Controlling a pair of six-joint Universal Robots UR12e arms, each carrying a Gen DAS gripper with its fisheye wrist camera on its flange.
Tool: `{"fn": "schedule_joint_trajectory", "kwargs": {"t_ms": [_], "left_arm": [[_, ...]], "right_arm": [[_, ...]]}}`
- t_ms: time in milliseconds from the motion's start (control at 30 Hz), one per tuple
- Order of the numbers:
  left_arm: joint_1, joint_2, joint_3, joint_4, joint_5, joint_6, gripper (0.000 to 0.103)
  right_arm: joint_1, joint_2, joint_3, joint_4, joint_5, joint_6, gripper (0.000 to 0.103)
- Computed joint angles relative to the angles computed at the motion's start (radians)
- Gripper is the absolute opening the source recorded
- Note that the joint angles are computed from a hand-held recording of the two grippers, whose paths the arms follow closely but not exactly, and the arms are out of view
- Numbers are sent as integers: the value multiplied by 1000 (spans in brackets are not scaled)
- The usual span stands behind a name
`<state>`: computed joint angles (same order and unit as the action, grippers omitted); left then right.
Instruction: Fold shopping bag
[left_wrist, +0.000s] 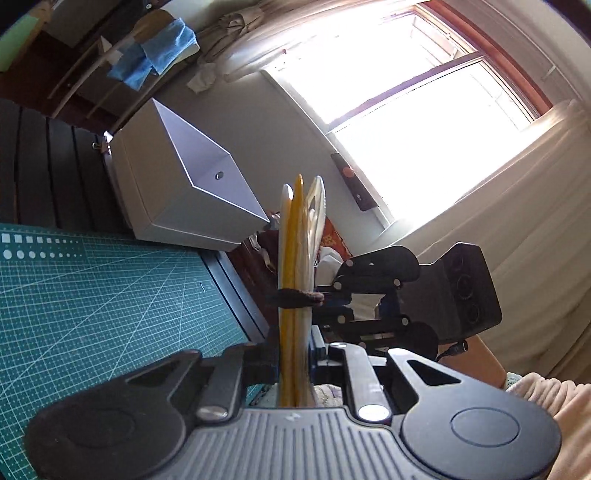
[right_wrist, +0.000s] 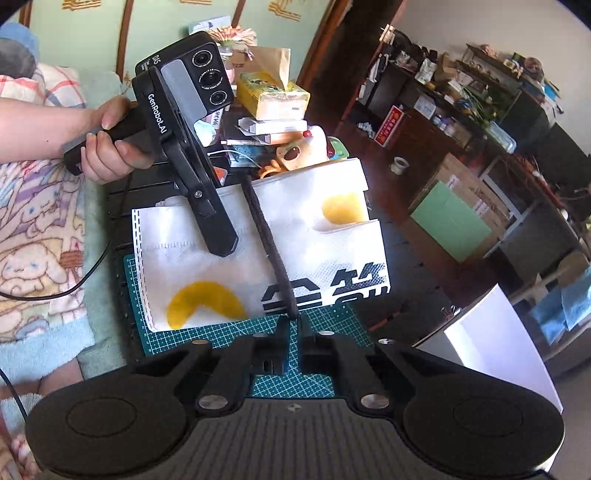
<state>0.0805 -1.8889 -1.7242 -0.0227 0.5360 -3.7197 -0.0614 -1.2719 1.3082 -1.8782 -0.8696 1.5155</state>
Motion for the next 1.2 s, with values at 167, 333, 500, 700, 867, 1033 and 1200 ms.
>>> {"fn": "schedule_joint_trajectory", "kwargs": {"t_ms": [167, 333, 500, 700, 867, 1033, 1200], "left_arm": [[2, -1, 1, -38, -9, 30, 13], [1, 4, -2, -57, -6, 44, 13], [5, -2, -1, -21, 2, 1, 13], [12, -11, -1, 32, 1, -50, 13], [22, -31, -2, 136, 3, -181, 14], [34, -94, 29, 433, -12, -488, 16], [40, -129, 47, 601, -2, -693, 17]], "right_arm": [[7, -3, 1, -22, -20, -23, 7], [19, 2, -15, 0, -53, -64, 7], [24, 0, -18, 31, -58, -98, 3], [22, -3, -14, 33, -36, -86, 3], [4, -3, -8, 19, 24, 54, 7], [-93, 61, -34, 235, 420, 577, 53], [-109, 57, 107, 55, 603, 1007, 54]]}}
